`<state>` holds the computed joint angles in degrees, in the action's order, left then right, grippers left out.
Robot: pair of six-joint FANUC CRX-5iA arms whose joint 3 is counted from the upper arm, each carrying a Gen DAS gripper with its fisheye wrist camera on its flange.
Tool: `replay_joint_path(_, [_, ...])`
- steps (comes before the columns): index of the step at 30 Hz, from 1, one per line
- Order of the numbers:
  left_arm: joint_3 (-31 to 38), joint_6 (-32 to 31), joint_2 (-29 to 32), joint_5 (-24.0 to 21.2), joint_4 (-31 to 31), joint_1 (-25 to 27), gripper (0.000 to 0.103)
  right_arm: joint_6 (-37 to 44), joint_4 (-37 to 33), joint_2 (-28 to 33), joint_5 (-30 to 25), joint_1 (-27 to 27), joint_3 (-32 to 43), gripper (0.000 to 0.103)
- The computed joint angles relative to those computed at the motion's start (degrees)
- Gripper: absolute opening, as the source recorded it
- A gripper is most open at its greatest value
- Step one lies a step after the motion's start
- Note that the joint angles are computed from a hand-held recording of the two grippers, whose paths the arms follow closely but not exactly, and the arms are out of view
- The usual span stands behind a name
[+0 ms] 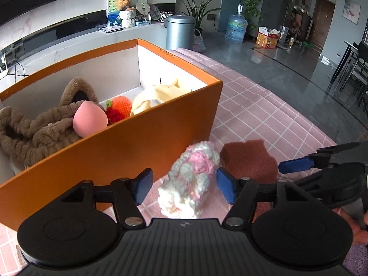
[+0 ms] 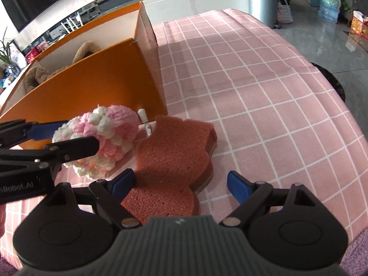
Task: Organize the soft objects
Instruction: 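Grasp the pink-white crocheted ball with the left gripper while the right grasps the red sponge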
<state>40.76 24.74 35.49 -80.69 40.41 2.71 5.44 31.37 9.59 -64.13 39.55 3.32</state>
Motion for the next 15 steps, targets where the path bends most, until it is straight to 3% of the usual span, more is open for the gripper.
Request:
replay_joint_path(3, [2.53, 2.13, 1.31, -1.00, -2.29, -0.62, 0.079, 2.21, 0.44, 0.44, -0.65, 0.50, 0.76, 0.086])
replay_joint_path(6, [0.63, 0.79, 0.08, 1.23, -4.09, -1.26, 0.073, 4.38, 0.51, 1.20, -1.61, 0.78, 1.69, 0.086])
replay_joint_path(7, [-0.27, 0.63, -0.29, 1.95, -3.83, -1.28, 0.068, 4.38, 0.67, 1.14, -1.54, 0.82, 1.51, 0.086])
replay_joint_path(8, [-0.78, 0.71, -0.36, 2.09, -3.25, -1.18, 0.057, 4.13, 0.72, 1.02, -1.33, 0.79, 1.31, 0.086])
replay_joint_path(11, [-2.34, 1.77, -0.80, 2.94, -2.05, -0.88, 0.041, 4.08, 0.52, 1.05, -1.08, 0.61, 1.36, 0.086])
replay_joint_path(15, [-6.41, 2.09, -3.46, 5.85, -0.61, -0.08, 0.037, 3.84, 1.17, 1.56, -2.03, 0.83, 2.10, 0.087])
